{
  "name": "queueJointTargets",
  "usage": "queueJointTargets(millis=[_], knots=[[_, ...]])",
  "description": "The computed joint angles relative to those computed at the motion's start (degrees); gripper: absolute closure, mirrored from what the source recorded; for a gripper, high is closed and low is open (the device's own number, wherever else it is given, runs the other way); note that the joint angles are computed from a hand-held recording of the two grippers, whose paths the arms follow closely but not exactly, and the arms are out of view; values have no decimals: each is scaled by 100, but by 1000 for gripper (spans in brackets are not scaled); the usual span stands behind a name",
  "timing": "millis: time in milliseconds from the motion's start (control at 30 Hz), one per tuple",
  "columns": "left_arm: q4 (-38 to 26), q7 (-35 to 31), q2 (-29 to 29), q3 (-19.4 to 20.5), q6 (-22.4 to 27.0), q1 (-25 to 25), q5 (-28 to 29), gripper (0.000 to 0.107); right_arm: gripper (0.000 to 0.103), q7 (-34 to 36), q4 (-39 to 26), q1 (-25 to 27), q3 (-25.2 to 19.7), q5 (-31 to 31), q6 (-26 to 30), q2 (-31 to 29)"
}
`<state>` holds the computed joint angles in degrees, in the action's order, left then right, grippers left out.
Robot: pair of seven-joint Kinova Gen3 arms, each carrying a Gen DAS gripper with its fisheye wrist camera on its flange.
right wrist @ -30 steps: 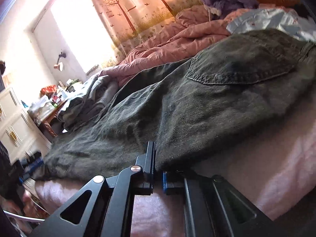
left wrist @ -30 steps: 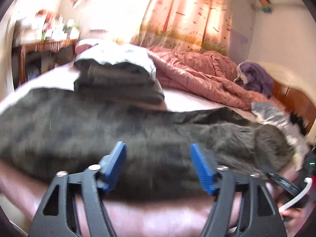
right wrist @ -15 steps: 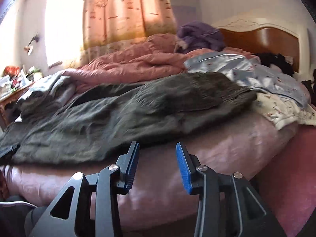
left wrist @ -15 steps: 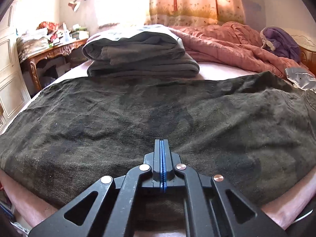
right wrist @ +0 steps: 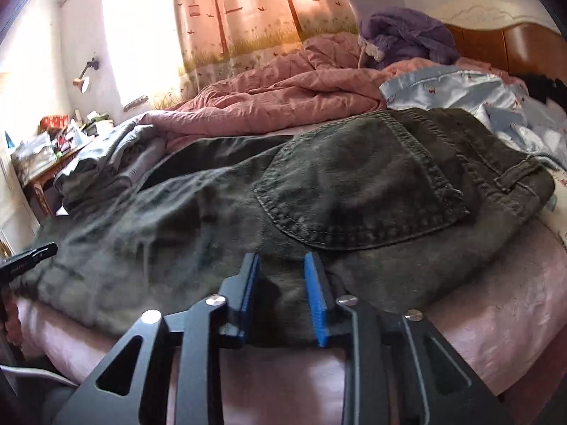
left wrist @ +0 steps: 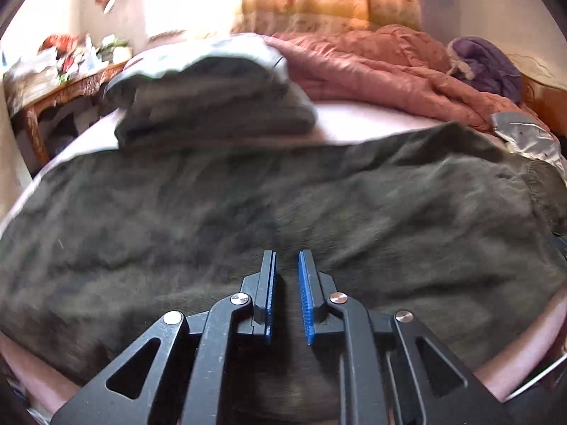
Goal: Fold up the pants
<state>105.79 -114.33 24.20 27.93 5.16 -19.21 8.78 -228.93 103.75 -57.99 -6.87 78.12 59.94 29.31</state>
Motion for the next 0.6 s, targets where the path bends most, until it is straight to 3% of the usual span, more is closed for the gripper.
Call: queueJointTargets(millis=[67, 133, 233, 367, 467, 533, 600], knots=[[125, 113, -27, 212, -138, -213, -183, 93, 79, -70, 233, -6, -46, 70, -104, -133], [136, 450, -93, 0, -161, -1, -542, 93, 79, 234, 127, 251, -480, 58, 157, -101], [160, 475, -233, -234, -187, 305, -570, 97, 78, 933, -267, 529, -977, -31, 674, -51], [114, -124, -253, 615, -292, -262, -469, 93, 78, 1676, -731, 308, -547, 77, 771, -27], [-133, -319, -214, 1146, -17, -542, -471, 83, 73, 2066, -1014, 674, -675, 7, 222, 50], [-411, -374, -173, 1164, 239, -451, -410, 83, 73, 2154, -1204, 815, -644, -398, -143, 231], [-721, -616, -82, 1213, 403, -341, -321, 79, 73, 1882, -1184, 531, -399, -516, -135, 376]])
